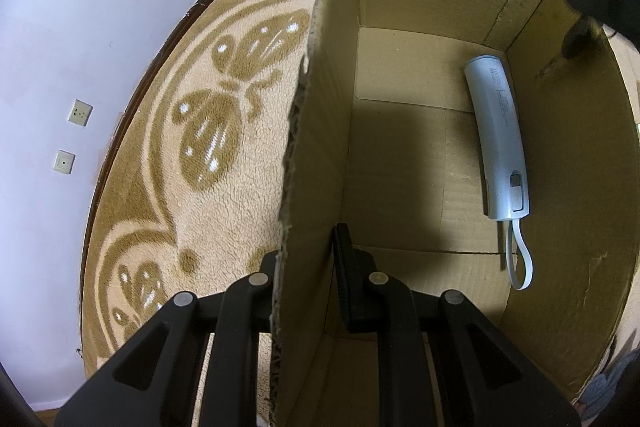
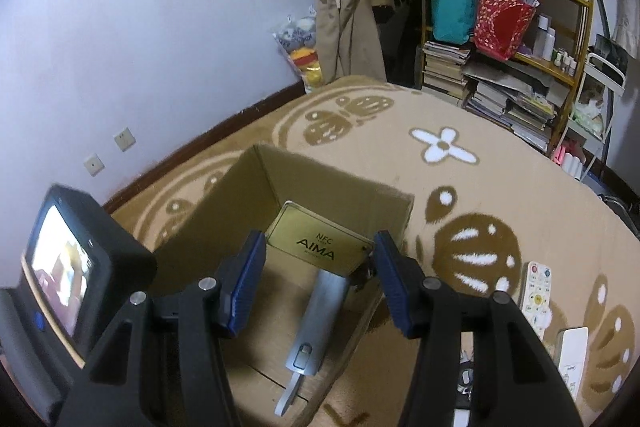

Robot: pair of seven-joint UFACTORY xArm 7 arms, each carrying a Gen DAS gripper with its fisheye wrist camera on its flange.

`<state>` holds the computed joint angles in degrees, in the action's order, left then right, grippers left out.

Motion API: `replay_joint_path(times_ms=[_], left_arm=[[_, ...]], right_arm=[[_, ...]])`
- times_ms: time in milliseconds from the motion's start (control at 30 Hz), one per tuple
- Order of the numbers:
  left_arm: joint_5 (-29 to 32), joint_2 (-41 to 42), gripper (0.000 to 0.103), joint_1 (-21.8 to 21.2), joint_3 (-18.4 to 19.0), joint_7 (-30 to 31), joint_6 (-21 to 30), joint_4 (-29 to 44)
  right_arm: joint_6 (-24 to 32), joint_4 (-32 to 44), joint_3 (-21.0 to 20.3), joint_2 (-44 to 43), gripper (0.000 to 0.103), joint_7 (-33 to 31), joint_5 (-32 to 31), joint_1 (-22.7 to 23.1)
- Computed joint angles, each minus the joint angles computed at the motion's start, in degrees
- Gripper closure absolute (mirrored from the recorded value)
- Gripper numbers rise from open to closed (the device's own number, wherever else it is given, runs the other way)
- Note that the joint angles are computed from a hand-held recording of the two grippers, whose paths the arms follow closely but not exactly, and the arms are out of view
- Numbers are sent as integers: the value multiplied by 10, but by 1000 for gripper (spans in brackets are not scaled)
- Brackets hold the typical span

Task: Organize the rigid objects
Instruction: 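Lower the keys into the box beside the power bank and open the right tool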

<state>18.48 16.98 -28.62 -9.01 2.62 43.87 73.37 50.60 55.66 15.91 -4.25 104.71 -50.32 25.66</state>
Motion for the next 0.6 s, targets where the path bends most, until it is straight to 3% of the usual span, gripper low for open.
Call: replay_joint_path(times_ms=[500,600], left_arm=[[0,4,87,-1,1,-1,2,5],[-1,5,86,0,1,-1,4,7]], right_arm=[[8,5,-2,13,43,-5,-1,13],[17,9,0,11,35,-19,1,16]])
